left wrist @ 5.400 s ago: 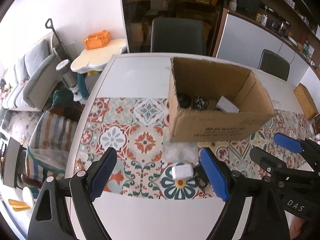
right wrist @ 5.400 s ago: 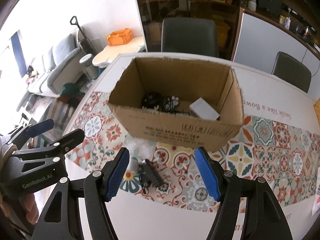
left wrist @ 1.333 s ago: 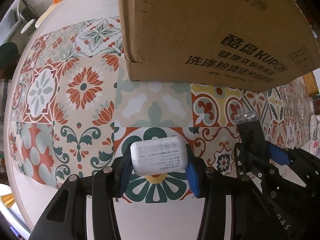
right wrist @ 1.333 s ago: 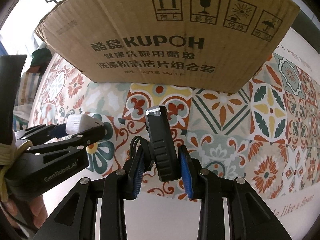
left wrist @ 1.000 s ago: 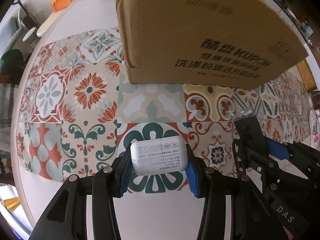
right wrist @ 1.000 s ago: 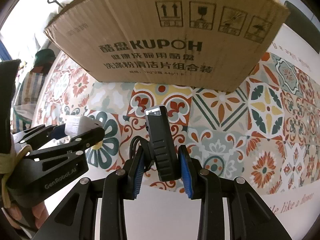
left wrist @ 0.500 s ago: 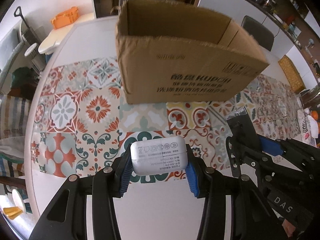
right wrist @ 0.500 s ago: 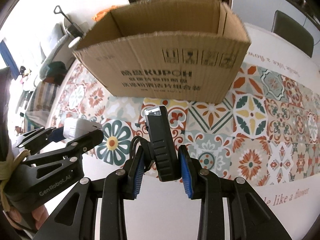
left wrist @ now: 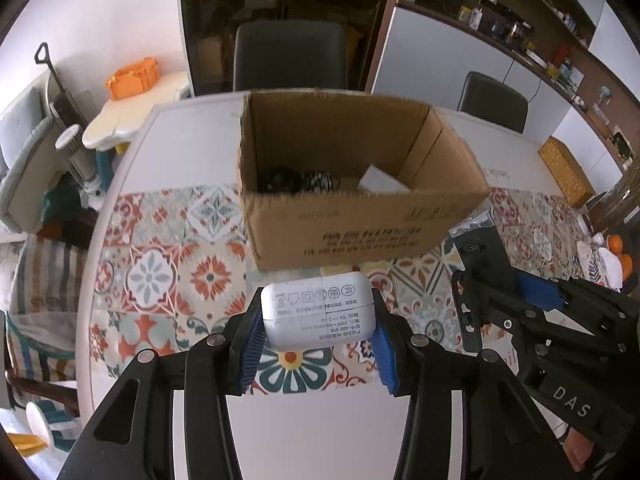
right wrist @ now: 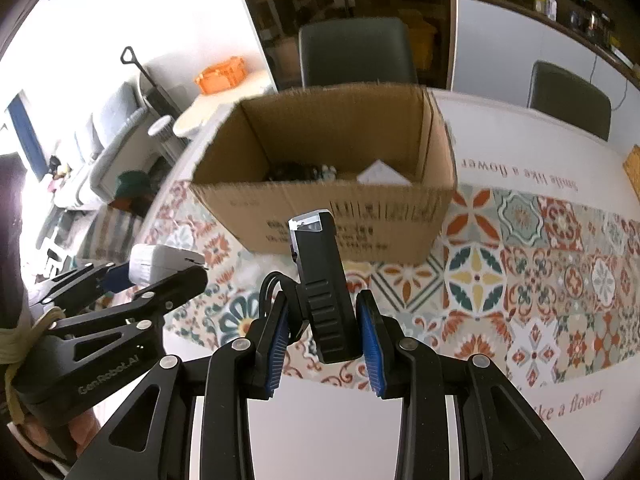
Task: Organize rigid objects
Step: 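Carry the adapter with the left gripper while the right carries the clip to the box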
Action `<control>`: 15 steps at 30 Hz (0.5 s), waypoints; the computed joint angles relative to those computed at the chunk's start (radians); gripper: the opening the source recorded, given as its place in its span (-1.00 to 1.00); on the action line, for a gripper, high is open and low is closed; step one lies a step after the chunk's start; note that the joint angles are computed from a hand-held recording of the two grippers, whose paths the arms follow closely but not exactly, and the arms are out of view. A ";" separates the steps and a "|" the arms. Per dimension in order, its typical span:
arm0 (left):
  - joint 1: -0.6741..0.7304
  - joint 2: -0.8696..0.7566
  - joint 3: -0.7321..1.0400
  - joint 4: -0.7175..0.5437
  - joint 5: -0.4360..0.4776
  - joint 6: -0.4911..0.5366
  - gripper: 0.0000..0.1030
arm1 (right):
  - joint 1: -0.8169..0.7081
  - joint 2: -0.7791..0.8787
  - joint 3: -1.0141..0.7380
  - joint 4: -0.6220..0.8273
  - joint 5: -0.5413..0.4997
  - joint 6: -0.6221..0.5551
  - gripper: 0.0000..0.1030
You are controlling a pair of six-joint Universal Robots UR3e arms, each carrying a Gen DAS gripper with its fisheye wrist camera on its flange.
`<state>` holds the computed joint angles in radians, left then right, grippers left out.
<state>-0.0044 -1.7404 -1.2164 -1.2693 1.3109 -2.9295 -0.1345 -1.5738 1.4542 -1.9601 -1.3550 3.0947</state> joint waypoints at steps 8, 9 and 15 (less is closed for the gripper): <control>-0.007 -0.055 0.137 -0.009 -0.001 -0.008 -0.09 | 0.010 0.039 -0.104 -0.006 -0.001 0.009 -0.35; -0.010 -0.063 0.155 -0.012 0.002 -0.011 -0.09 | 0.012 0.046 -0.116 -0.007 -0.002 0.013 -0.35; -0.024 -0.148 0.306 -0.036 0.012 -0.021 -0.09 | 0.016 0.108 -0.217 -0.005 -0.007 0.021 -0.35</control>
<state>-0.0286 -1.8886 -0.9103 -1.3049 1.3231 -2.9507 -0.1186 -1.4659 1.2369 -1.9655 -1.3619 3.1156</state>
